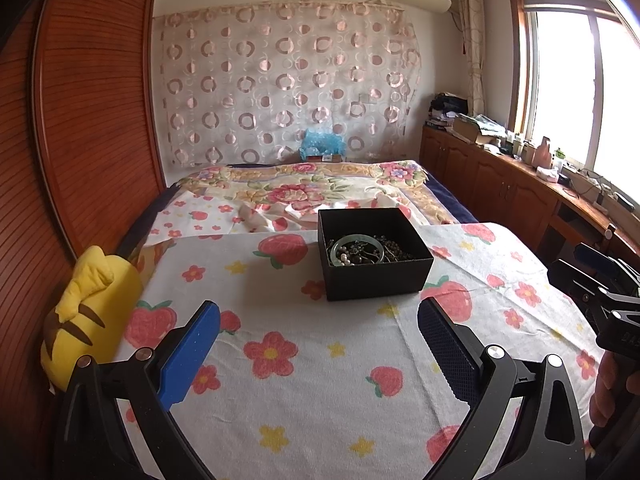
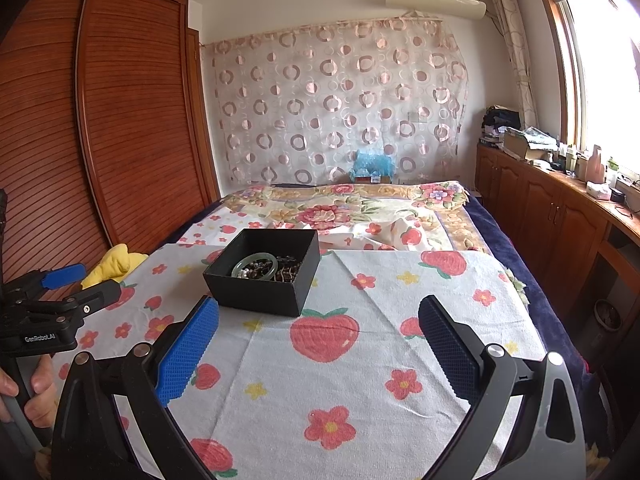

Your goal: Organize jewelry

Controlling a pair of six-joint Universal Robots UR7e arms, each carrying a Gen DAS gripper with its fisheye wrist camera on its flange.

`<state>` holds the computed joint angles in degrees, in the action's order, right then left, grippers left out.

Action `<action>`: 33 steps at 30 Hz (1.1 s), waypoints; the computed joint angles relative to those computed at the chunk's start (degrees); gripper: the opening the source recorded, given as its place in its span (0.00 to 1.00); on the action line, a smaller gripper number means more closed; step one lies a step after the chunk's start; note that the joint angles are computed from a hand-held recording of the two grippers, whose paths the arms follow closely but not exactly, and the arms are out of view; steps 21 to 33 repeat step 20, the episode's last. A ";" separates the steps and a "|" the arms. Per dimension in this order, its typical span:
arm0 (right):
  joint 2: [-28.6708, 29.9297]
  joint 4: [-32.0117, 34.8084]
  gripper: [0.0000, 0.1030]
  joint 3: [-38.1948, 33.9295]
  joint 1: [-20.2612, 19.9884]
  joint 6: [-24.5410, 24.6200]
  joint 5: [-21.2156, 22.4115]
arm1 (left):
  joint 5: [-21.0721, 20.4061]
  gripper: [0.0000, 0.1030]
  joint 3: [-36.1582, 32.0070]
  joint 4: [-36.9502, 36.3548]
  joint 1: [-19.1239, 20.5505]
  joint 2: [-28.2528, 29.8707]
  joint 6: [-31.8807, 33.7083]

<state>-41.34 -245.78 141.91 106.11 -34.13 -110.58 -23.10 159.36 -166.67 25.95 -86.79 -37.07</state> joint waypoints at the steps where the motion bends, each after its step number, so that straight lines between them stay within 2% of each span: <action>1: 0.03 -0.07 0.98 0.01 -0.01 0.02 0.03 | -0.09 0.93 0.08 -0.17 0.03 -0.12 0.19; 33: 0.09 -0.21 0.98 0.00 -0.13 -0.04 0.16 | -0.08 0.93 0.16 0.25 -0.09 -0.43 -0.02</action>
